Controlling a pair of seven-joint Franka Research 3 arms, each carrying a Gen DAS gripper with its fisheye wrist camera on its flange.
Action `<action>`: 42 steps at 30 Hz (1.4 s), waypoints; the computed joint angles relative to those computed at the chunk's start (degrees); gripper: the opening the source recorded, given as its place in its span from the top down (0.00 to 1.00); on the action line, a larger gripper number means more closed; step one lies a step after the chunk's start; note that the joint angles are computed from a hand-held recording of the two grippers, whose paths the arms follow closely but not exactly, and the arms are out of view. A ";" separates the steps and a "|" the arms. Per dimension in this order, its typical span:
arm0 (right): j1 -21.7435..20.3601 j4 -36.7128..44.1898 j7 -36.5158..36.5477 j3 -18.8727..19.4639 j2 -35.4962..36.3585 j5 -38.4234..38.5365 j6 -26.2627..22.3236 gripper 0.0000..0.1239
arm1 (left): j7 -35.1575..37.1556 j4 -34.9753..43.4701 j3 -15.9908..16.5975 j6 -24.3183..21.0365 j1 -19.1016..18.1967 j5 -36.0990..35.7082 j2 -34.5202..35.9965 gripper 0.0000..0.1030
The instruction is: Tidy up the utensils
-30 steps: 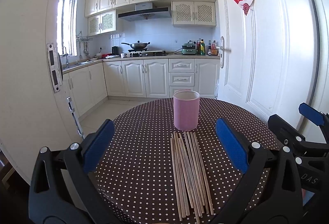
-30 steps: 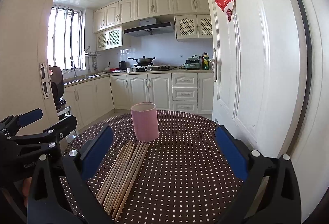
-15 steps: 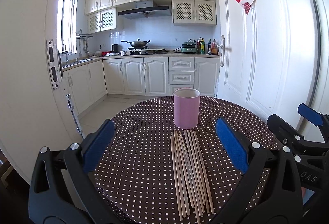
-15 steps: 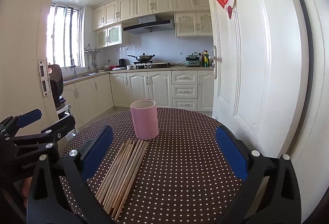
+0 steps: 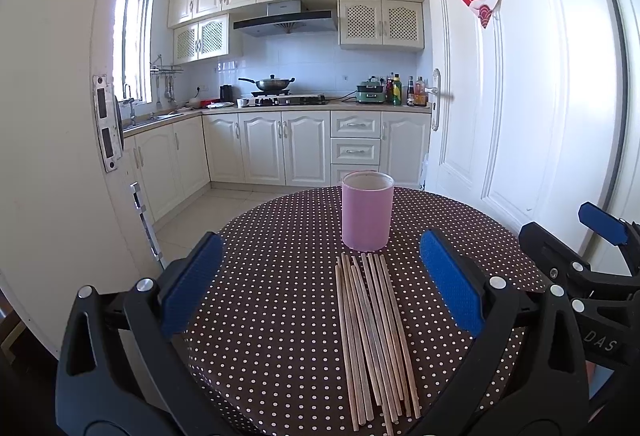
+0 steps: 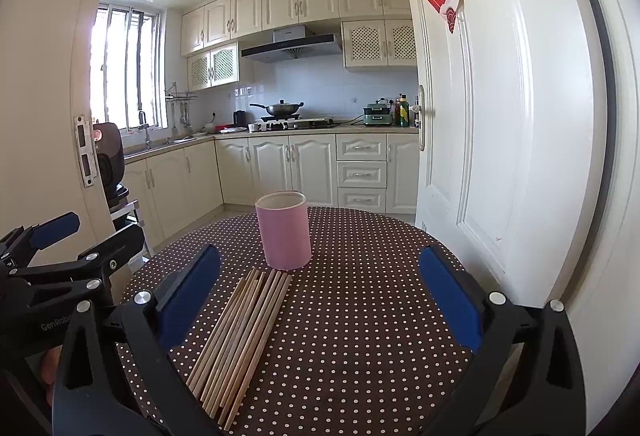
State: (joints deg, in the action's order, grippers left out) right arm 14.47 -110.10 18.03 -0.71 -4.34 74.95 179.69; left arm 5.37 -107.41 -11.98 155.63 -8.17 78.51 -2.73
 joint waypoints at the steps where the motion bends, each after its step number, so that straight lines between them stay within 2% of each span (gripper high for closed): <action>1: -0.07 0.01 0.47 0.05 0.10 -0.51 -0.03 0.22 | 0.04 0.05 0.02 0.01 0.00 -0.10 0.11 0.06; 5: -0.55 -0.23 4.75 0.34 0.56 -4.79 -0.40 0.22 | 1.09 0.21 0.29 0.38 0.04 -1.56 0.63 0.06; 15: -3.22 -0.19 25.99 0.82 3.15 -24.87 -4.10 0.22 | 7.10 1.64 1.32 0.19 -0.13 -8.66 3.03 0.06; 21: -5.05 1.60 37.72 0.83 5.67 -34.93 -8.56 0.22 | 11.56 3.32 2.05 -0.83 -0.67 -13.38 5.22 0.06; 26: -5.84 3.70 49.56 0.20 8.48 -47.66 -11.02 0.22 | 14.79 5.56 2.96 -1.91 -1.27 -16.89 7.72 0.06; 28: -6.32 4.82 51.17 0.30 9.52 -49.39 -12.57 0.22 | 16.96 6.83 3.29 -2.63 -1.43 -19.20 9.01 0.06; 31: -7.76 6.92 48.65 1.44 10.95 -45.85 -16.37 0.22 | 19.99 8.05 3.85 -2.77 -1.48 -23.07 10.64 0.06; 35: -8.23 9.84 51.60 1.11 13.08 -46.99 -20.64 0.22 | 25.56 9.77 4.36 -3.35 -1.53 -28.99 12.92 0.06; 42: -8.33 16.36 58.63 0.05 17.26 -53.57 -29.35 0.22 | 29.64 12.80 5.49 -5.80 -2.18 -35.07 16.46 0.06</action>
State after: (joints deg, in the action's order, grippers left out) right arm 6.14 -93.74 76.67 -0.66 12.92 21.38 150.33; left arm 35.01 -94.61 -6.49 149.84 -10.36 43.44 13.73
